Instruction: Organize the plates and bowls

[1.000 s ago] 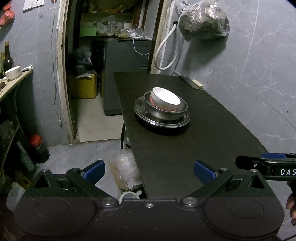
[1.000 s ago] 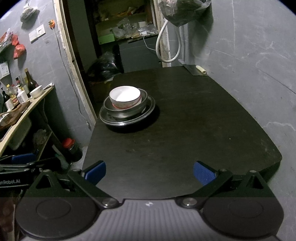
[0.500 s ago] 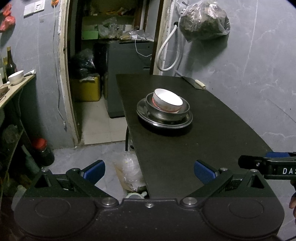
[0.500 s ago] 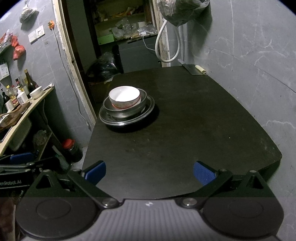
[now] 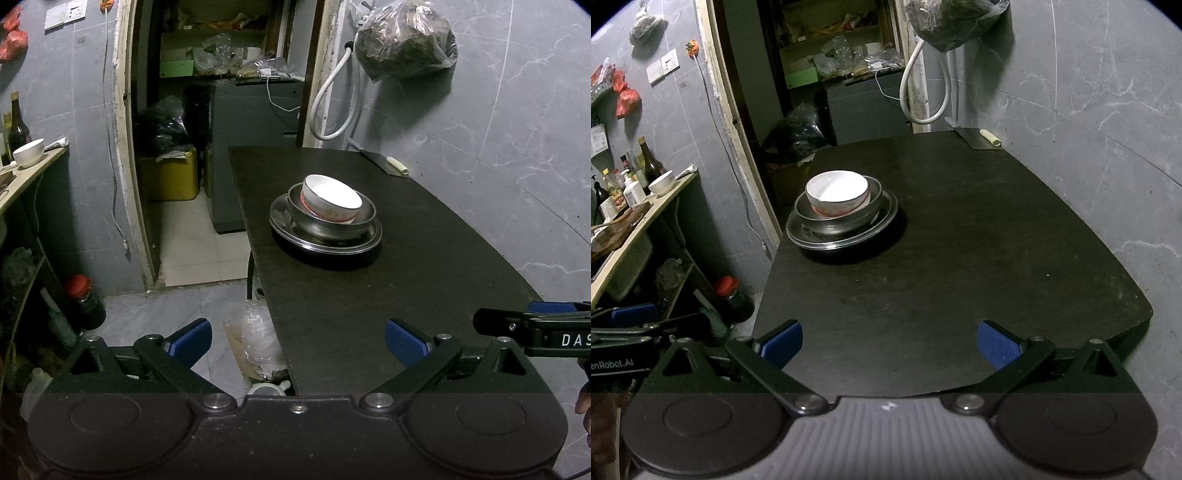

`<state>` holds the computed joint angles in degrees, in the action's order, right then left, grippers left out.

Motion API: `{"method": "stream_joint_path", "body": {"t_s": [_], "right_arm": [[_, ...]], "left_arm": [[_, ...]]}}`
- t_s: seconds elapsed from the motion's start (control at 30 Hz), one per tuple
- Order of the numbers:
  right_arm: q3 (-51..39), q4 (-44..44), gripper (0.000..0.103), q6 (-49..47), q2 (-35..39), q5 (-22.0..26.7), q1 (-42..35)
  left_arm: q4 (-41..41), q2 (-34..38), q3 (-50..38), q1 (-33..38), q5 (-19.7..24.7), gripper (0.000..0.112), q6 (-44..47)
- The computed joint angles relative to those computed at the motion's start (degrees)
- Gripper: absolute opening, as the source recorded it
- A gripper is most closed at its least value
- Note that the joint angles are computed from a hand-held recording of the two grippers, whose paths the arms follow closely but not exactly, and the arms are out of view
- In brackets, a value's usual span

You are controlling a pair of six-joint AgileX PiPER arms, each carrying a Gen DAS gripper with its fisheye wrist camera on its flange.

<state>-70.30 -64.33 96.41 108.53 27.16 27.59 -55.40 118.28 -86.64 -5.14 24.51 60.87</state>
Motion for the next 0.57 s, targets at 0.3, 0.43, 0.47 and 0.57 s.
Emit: {"method": "stream_joint_path", "body": {"t_s": [0.3,0.43,0.47,0.57], "right_arm": [[0.6,0.1,0.103,-0.3,-0.3,-0.5,-0.7],[0.5,0.5,0.103,-0.8,-0.1,-0.8,-1.2],[0.5,0.7,0.103,-1.0,-0.1,-0.9,-1.3],[0.5,1.1,0.103,-1.5,0.0,-1.1,-1.6]], "left_arm": [[1.0,0.8,-0.7,-0.5,-0.3,0.100,-0.7],[0.5,1.0,-0.8,-0.6,-0.8,0.100,0.0],[0.3,0.9,-0.7,-0.7,-1.0,0.100,0.3],[0.5,0.9,-0.7,-0.7,-1.1,0.100,0.1]]}}
